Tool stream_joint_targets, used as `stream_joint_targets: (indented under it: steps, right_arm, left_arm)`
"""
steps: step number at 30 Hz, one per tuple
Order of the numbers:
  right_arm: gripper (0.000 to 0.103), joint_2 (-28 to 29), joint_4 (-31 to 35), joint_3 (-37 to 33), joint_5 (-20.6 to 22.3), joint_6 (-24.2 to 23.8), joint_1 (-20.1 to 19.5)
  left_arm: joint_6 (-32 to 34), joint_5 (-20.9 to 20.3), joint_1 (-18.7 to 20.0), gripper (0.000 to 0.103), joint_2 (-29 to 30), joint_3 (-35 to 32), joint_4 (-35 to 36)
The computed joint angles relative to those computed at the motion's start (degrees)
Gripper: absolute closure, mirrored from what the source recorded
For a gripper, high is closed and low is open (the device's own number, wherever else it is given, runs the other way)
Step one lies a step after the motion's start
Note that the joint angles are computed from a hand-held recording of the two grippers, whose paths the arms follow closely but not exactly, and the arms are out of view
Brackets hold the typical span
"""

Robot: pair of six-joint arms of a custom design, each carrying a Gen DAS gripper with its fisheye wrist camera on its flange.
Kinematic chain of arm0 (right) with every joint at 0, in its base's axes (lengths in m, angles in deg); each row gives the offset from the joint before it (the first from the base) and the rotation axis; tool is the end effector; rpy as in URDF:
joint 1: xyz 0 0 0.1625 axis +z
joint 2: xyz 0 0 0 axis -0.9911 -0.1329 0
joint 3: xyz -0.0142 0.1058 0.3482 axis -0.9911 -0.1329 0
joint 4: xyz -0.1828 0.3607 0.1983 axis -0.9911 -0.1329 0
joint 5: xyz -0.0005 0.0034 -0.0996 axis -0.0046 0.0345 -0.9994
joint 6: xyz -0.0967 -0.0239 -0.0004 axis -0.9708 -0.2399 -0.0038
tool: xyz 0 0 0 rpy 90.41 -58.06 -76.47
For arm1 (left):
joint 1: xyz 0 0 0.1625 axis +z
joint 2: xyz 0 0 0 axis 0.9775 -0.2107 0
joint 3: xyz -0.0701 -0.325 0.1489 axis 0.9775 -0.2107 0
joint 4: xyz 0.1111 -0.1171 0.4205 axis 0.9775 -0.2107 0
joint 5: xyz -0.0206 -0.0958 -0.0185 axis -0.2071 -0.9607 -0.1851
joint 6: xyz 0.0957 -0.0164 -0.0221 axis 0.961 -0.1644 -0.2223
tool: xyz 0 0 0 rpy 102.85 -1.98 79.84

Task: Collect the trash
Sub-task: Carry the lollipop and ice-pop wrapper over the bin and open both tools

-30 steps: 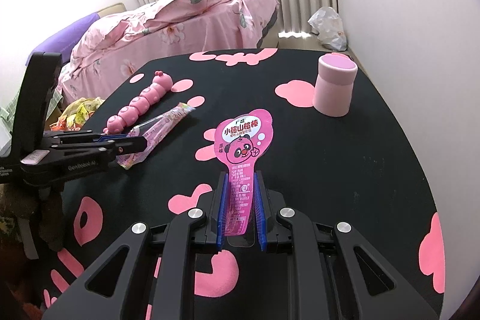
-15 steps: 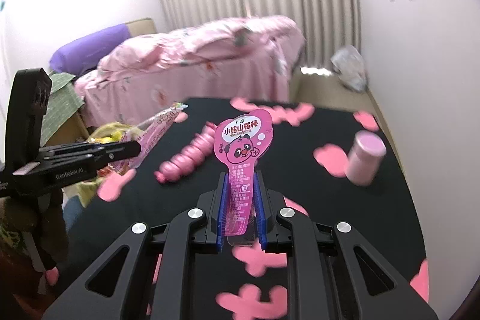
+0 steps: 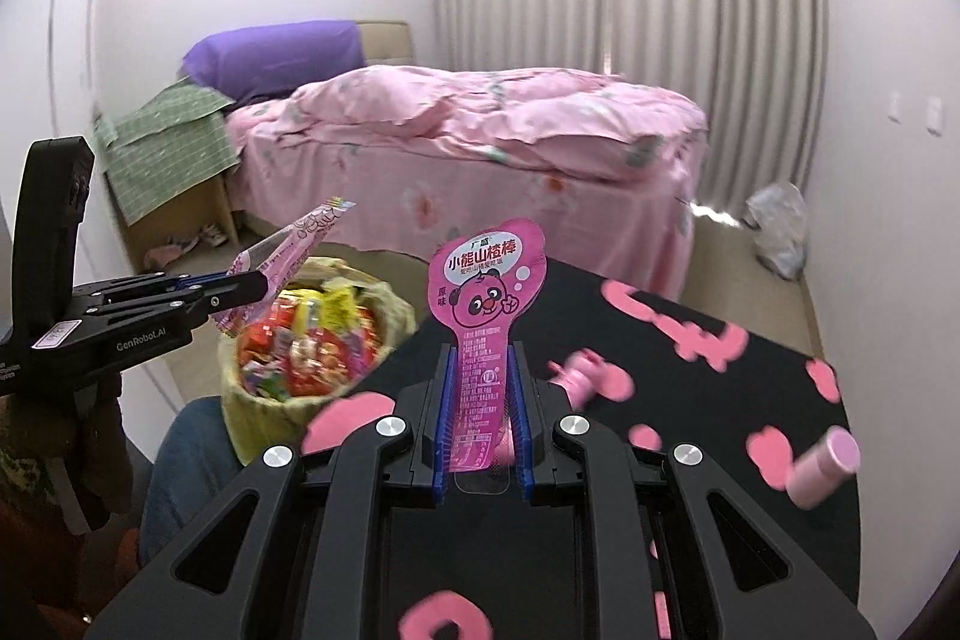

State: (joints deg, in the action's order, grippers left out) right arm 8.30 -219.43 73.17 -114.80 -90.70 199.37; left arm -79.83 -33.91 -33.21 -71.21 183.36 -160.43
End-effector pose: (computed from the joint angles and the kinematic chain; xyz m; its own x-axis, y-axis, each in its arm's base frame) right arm 0.3173 -0.4422 0.1649 -0.6619 -0.3244 0.6758 -0.7319 0.4742 -0.4893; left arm -0.1751 -0.4556 0.2855 -0.7974 0.2400 -0.5537 0.5814 0.5513 -0.5983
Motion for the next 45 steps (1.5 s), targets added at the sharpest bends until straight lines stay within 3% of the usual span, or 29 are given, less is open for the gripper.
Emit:
stream_joint_targets:
  steps: [6,13,20,24,27,35,45]
  right_arm:
    - [0.087,6.03,6.31,-6.57,1.28,0.21,1.44]
    - [0.087,13.84,13.96,-15.41,4.66,0.62,-0.16]
    - [0.087,24.86,29.74,-29.31,8.36,2.96,-3.6]
    - [0.087,31.16,40.09,-38.11,8.3,6.94,-5.49]
    - [0.087,34.68,43.97,-43.08,7.75,8.42,-6.24]
    - [0.087,35.79,43.17,-44.94,6.53,7.81,-6.38]
    - [0.087,32.11,39.12,-39.22,8.62,6.08,-6.21]
  left_arm:
    - [-0.52,-0.04,4.16,0.091,-3.14,0.17,-0.82]
    - [-3.91,1.19,11.46,0.091,-1.44,-2.09,-0.4]
    - [-4.35,-0.34,17.24,0.091,4.56,-5.66,1.73]
    - [-3.96,-0.45,19.15,0.091,7.92,-7.48,1.2]
    - [-3.01,-1.64,20.41,0.091,10.32,-9.26,0.38]
    - [-1.98,-4.05,21.59,0.089,14.0,-12.6,-0.53]
    - [-4.66,-5.34,21.18,0.089,9.98,-10.58,3.32]
